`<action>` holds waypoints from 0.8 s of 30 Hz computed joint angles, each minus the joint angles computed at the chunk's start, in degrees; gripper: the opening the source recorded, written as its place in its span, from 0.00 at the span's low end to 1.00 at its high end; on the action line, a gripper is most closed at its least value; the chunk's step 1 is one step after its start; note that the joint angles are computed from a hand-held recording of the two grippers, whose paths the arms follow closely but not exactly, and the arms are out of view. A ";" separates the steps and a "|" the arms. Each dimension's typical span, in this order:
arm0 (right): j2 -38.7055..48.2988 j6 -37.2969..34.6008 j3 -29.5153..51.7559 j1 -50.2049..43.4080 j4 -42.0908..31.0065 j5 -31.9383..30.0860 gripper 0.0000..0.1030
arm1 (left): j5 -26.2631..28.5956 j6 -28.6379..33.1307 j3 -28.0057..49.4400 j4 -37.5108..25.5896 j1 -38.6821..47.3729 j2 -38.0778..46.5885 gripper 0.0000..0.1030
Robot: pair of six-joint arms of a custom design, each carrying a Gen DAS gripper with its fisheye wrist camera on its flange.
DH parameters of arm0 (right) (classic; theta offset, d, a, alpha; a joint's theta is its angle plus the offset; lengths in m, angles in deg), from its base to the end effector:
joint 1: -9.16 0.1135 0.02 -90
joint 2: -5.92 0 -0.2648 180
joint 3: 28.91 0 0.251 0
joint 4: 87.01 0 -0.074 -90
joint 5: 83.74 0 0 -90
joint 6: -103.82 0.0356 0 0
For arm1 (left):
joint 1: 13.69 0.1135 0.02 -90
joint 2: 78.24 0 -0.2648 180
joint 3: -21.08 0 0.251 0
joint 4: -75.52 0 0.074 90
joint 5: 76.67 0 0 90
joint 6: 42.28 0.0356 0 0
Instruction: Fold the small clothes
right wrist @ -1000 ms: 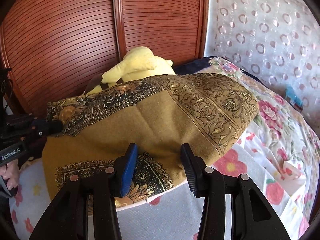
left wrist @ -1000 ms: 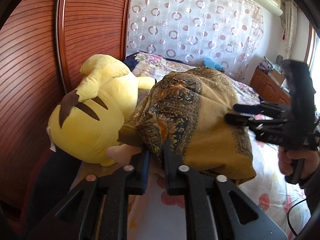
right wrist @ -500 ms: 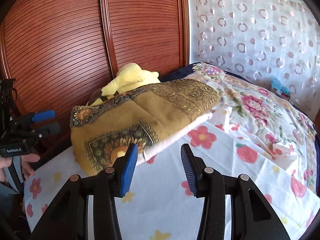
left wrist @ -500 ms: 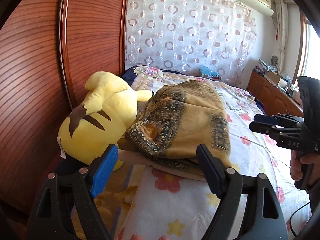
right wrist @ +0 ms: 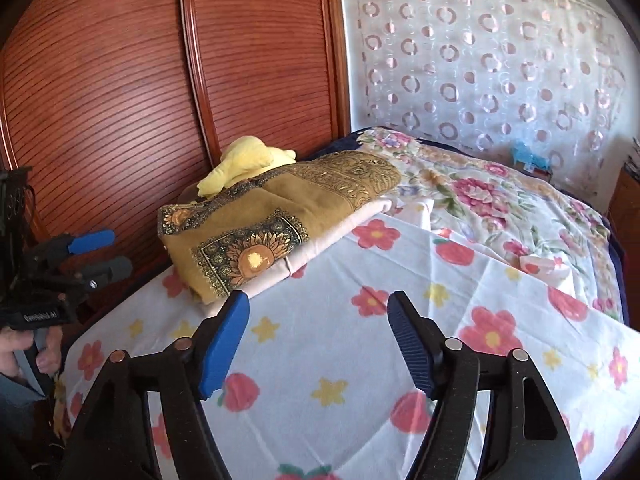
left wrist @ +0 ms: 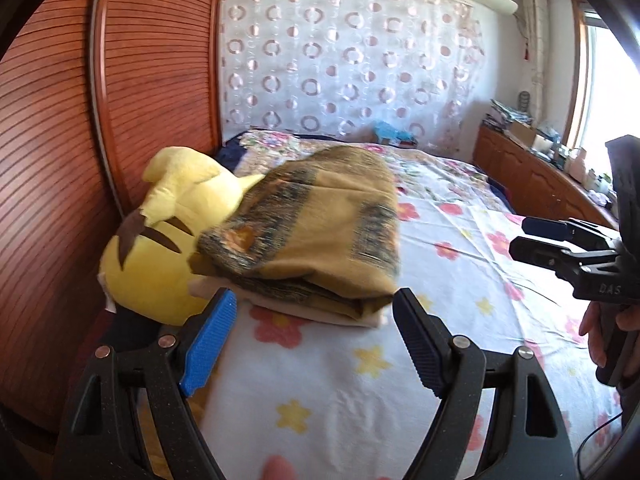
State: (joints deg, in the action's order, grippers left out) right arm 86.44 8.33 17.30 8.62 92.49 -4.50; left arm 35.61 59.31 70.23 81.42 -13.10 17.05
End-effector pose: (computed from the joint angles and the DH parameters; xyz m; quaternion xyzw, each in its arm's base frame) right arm 0.2732 0.0041 0.1710 -0.0815 0.8796 0.0587 0.4649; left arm 0.3001 -0.0104 0.1271 0.1662 0.8782 -0.1305 0.4291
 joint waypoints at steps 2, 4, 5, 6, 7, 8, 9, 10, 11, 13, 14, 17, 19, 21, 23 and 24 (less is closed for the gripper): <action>-3.87 1.38 -2.85 0.52 -0.18 1.80 0.79 | 0.36 -0.36 -0.91 -0.02 -1.32 -1.12 0.79; -7.97 2.48 -5.99 0.93 0.09 2.99 0.80 | -0.41 -0.78 -1.84 -0.22 -2.94 -2.61 0.79; -10.15 3.04 -7.30 1.13 -0.38 3.73 0.80 | -0.56 -0.81 -2.37 -0.23 -3.74 -3.44 0.79; -12.69 3.79 -8.76 1.33 -1.05 4.82 0.80 | -0.39 -0.82 -2.99 -0.08 -4.49 -4.35 0.79; -14.65 4.47 -10.24 1.72 -1.14 5.87 0.80 | -0.14 -0.94 -3.87 0.29 -5.27 -5.50 0.79; -17.18 5.10 -11.75 1.95 -1.71 6.69 0.80 | -0.34 -1.10 -4.38 0.30 -6.07 -6.36 0.79; -19.74 5.49 -13.09 1.69 -2.55 6.95 0.80 | -0.65 -1.25 -5.00 0.34 -6.89 -7.27 0.79; -22.52 6.10 -14.21 1.88 -3.78 7.71 0.80 | -0.91 -1.34 -5.55 0.30 -7.64 -8.17 0.79; -25.13 6.63 -15.25 1.98 -4.99 8.48 0.80 | -1.30 -1.46 -6.14 0.03 -8.54 -9.33 0.79; -30.77 7.52 -17.23 2.65 -8.17 10.46 0.80 | -2.08 -1.97 -7.21 -0.20 -9.98 -11.28 0.79; -33.69 8.03 -18.13 3.14 -9.94 11.67 0.80 | -2.32 -2.37 -7.83 -0.41 -10.71 -12.41 0.79; -41.93 9.44 -19.57 4.76 -16.45 15.18 0.80 | -3.20 -3.68 -9.18 -1.36 -13.10 -15.11 0.79; -47.87 10.47 -20.14 4.66 -21.51 16.12 0.80 | -3.96 -4.22 -9.73 -1.84 -14.66 -16.25 0.79; -52.37 11.43 -20.30 5.43 -25.56 17.97 0.80 | -5.19 -5.16 -10.21 -2.37 -16.74 -17.70 0.79; -57.94 12.79 -20.28 6.98 -30.80 20.90 0.80 | -6.33 -6.10 -10.25 -3.46 -18.98 -19.53 0.79; -61.42 13.48 -20.00 7.59 -34.02 22.52 0.80 | -7.08 -6.49 -10.24 -4.01 -20.06 -20.61 0.79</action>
